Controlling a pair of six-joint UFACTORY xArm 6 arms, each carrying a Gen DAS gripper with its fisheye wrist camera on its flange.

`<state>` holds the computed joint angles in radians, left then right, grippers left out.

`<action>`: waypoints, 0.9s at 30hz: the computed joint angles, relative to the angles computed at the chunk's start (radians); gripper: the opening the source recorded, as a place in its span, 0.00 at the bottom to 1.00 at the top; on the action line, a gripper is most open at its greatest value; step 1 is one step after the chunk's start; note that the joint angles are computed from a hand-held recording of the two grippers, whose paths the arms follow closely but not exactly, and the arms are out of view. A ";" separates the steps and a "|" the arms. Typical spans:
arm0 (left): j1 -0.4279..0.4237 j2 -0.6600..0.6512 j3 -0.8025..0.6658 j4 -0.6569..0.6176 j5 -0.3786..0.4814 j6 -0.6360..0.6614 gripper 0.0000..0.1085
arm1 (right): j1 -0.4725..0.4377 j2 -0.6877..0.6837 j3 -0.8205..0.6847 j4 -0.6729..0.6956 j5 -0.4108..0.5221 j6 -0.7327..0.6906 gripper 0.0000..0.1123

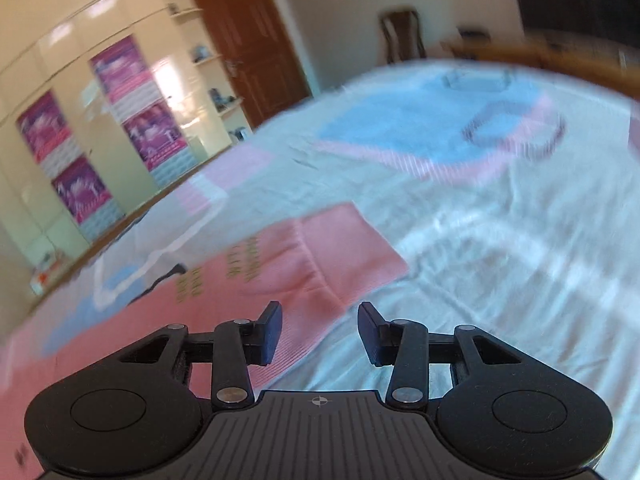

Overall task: Fold small clothes
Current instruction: 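Reach the right gripper to the sweatshirt sleeve cuff and close on it, then carry the held sleeve across the chest with the right gripper and release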

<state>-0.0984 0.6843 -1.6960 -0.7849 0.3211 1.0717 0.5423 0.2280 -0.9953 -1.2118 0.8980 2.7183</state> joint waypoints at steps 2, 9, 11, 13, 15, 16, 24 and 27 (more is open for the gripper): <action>-0.001 0.009 -0.006 0.051 0.000 -0.040 0.67 | -0.039 -0.014 0.053 -0.063 -0.070 0.141 0.38; -0.002 0.030 -0.026 0.139 -0.005 -0.117 0.67 | -0.074 -0.055 0.084 -0.101 -0.051 0.122 0.04; -0.004 0.033 -0.033 0.126 -0.013 -0.103 0.67 | -0.037 -0.079 0.068 -0.120 0.051 0.006 0.04; -0.005 0.040 -0.041 0.125 -0.031 -0.097 0.67 | 0.014 -0.071 0.029 -0.137 0.179 -0.170 0.04; 0.005 0.061 -0.072 0.171 -0.016 -0.150 0.67 | -0.016 -0.031 -0.003 -0.035 0.144 -0.332 0.04; 0.010 0.071 -0.087 0.194 -0.007 -0.177 0.67 | -0.060 -0.024 0.010 0.034 0.063 -0.350 0.04; 0.075 0.157 -0.234 0.350 0.110 -0.333 0.69 | -0.010 0.014 -0.098 0.138 0.132 -0.426 0.04; 0.096 0.191 -0.293 0.348 0.141 -0.331 0.69 | 0.019 0.072 -0.203 0.101 0.162 -0.449 0.04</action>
